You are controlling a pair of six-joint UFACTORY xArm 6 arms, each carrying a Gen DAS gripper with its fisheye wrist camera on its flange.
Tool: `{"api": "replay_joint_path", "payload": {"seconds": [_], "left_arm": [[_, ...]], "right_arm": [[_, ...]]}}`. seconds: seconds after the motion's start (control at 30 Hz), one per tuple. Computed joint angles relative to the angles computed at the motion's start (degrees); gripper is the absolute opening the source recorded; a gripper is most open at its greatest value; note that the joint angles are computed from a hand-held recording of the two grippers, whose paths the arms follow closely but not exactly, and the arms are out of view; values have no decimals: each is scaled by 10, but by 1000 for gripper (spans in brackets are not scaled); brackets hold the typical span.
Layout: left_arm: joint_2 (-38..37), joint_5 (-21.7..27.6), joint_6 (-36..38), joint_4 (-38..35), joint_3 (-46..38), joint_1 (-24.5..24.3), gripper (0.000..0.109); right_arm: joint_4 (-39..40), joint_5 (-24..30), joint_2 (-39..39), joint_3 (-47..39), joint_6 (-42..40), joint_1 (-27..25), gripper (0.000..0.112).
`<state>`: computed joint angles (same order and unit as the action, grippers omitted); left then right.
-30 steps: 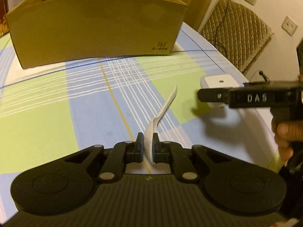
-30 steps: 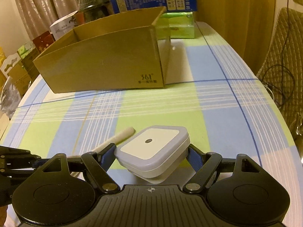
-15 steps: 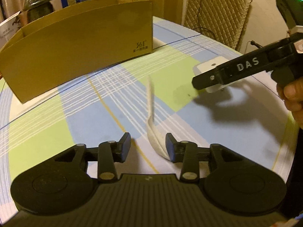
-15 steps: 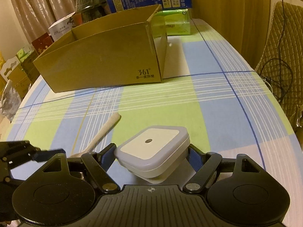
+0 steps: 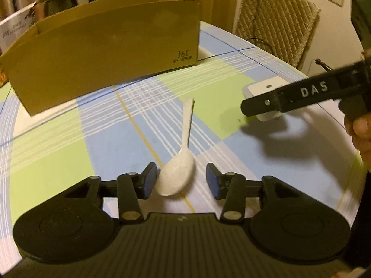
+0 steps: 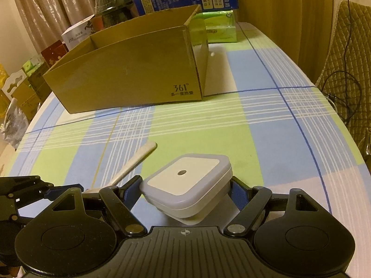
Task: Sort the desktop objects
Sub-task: 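Carry the spoon and night-light over the cardboard box with both grippers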
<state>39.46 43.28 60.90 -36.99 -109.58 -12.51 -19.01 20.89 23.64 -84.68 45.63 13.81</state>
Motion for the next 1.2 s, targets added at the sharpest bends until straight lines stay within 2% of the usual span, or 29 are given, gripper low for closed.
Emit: {"api": "replay_joint_path", "payload": {"seconds": [0.1,0.33,0.47,0.77,0.87,1.03,1.2], "left_arm": [[-7,-15,18,-2,14,-3,38],[-5,-14,27,-4,15,-3,38],[-4,-16,27,-5,13,-3,30],[-2,-6,19,1,7,-2,28],[-11,-13,35,-13,19,-4,28],[-27,-28,49,-44,37,-6,28],[-30,-40,41,-53,35,-5,28]], "right_arm": [[1,0,1,-1,1,0,76],[11,-2,1,0,-9,0,76],[14,-2,1,-1,-11,0,76],[10,-4,2,-3,-4,1,76],[0,-6,2,-4,5,1,76],[-62,-13,-6,1,54,-3,76],[-77,-11,-13,4,74,-3,76]]}}
